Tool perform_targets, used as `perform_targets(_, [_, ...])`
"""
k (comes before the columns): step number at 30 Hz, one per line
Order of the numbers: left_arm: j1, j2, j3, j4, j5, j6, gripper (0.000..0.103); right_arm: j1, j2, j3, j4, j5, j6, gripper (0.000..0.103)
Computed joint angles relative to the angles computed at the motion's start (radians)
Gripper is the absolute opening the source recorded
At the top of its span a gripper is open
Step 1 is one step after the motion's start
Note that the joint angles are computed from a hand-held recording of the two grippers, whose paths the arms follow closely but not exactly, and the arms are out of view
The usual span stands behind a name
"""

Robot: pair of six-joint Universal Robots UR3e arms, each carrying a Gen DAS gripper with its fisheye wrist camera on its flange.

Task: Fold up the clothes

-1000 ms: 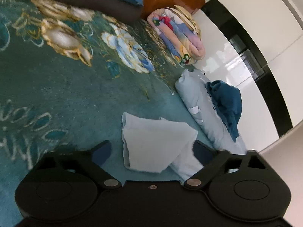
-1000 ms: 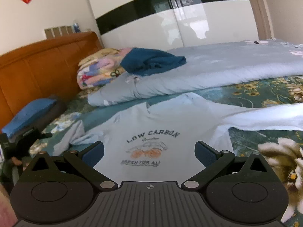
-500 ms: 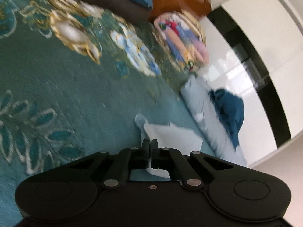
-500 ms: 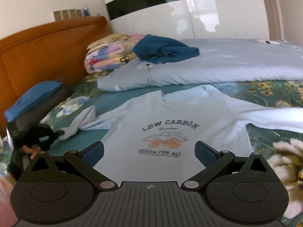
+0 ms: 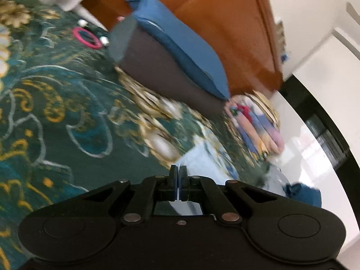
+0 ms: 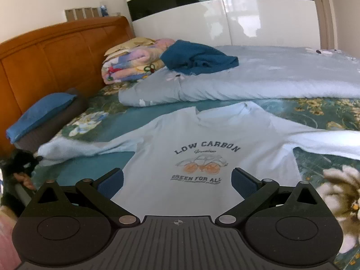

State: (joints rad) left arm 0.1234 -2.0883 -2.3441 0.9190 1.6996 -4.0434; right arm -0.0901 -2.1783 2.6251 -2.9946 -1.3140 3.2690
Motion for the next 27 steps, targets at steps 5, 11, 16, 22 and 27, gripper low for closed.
perform_targets(5, [0.029, 0.008, -0.027, 0.034, 0.004, 0.002, 0.0, 0.03, 0.037, -0.016, -0.017, -0.031, 0.009, 0.103])
perform_targets(11, [0.124, 0.079, -0.081, -0.097, -0.155, -0.013, 0.0, 0.053, 0.082, -0.008, -0.056, -0.044, 0.055, 0.103])
perform_targets(16, [0.193, 0.147, -0.116, -0.199, -0.274, 0.047, 0.02, 0.114, 0.213, -0.066, -0.117, -0.06, 0.059, 0.103])
perform_targets(22, [0.254, 0.215, -0.128, -0.301, -0.412, 0.091, 0.031, 0.239, 0.559, -0.379, -0.111, -0.059, -0.066, 0.103])
perform_targets(27, [0.265, 0.133, -0.12, -0.196, -0.47, 0.063, 0.039, 0.337, 0.857, -0.757, 0.048, -0.088, -0.195, 0.103])
